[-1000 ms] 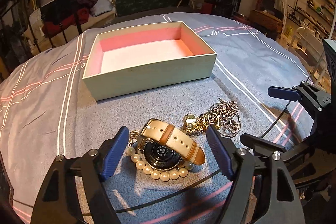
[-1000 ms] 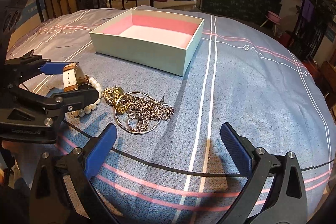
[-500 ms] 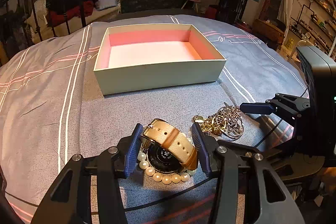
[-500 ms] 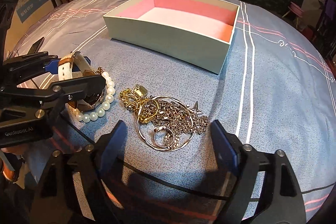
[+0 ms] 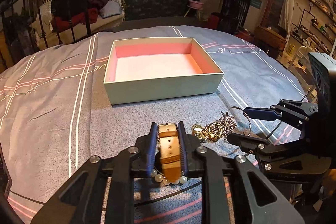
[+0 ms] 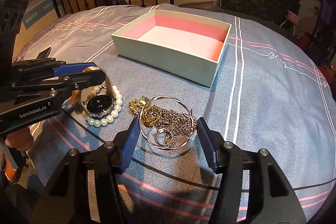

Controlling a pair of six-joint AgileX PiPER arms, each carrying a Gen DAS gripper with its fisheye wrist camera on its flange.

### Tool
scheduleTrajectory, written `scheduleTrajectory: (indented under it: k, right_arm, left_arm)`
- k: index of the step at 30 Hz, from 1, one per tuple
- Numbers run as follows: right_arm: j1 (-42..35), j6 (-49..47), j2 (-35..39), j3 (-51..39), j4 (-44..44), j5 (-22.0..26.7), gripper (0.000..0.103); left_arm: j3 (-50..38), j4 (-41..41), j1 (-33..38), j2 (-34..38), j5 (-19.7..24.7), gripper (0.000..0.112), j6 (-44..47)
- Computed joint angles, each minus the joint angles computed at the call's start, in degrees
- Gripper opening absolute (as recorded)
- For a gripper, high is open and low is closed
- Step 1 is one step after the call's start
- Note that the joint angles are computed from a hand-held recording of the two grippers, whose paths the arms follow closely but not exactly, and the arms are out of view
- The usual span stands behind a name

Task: Organize jewelry
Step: 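Grasp the silver bangle with the right tool while the left tool lifts the watch, then carry watch and bangle into the pink box and open both tools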

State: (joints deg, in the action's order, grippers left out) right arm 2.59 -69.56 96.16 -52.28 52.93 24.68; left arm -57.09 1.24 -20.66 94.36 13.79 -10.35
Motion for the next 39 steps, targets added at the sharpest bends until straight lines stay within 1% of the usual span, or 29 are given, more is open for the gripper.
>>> scheduleTrajectory:
  k: [1,2,3,4,5,11,18,23,26,27,30,34,39]
  right_arm:
    - [-0.10,-0.89,-0.47,0.17,0.91,0.00,0.056]
    - [-0.15,-1.42,-0.80,0.15,1.39,0.13,0.056]
    - [-0.15,-1.36,-1.13,0.00,1.25,0.40,0.056]
    - [-0.03,-1.68,-1.47,0.10,1.56,0.25,0.056]
    - [0.11,-1.83,-1.66,0.04,1.69,0.08,0.056]
    - [0.16,-2.86,-2.70,-0.68,3.01,0.08,0.056]
    - [0.11,-3.95,-4.29,-2.10,4.37,0.61,0.056]
    - [0.51,-3.53,-4.41,-4.86,4.23,0.40,0.056]
    - [0.82,-2.32,-3.37,-8.30,3.52,0.01,0.056]
    - [1.00,-1.41,-2.80,-9.76,2.91,-0.15,0.056]
    - [1.43,3.26,0.85,-15.95,-0.41,-0.43,0.056]
    - [1.80,13.83,7.84,-26.27,-7.99,-0.30,0.056]
    - [2.27,29.40,17.12,-40.70,-21.02,3.81,0.056]
  left_arm:
    - [-0.31,-2.61,0.36,-0.16,0.36,0.019,2.59]
    - [-0.57,-2.92,0.54,-0.17,0.62,0.019,3.08]
    - [-0.89,-0.95,0.39,-0.19,0.97,0.019,1.28]
    - [-1.08,3.30,-0.11,-0.28,1.13,0.019,-2.81]
    - [-1.21,5.66,-0.42,-0.34,1.15,0.019,-5.33]
    - [-2.73,6.95,-0.25,-1.72,1.89,0.019,-6.11]
    - [-4.15,12.23,-1.03,-3.63,2.70,0.019,-10.41]
    - [-7.00,14.06,-1.19,-2.65,3.66,0.019,-11.39]
    - [-10.84,13.57,-0.53,-0.87,4.72,0.019,-10.00]
    - [-12.74,12.98,-0.03,0.13,5.23,0.019,-9.03]
    - [-18.88,14.36,0.66,3.41,7.20,0.019,-9.82]
    - [-28.43,14.19,1.86,8.98,10.88,0.019,-9.71]
    - [-40.14,12.25,3.19,16.12,16.36,0.019,-7.88]
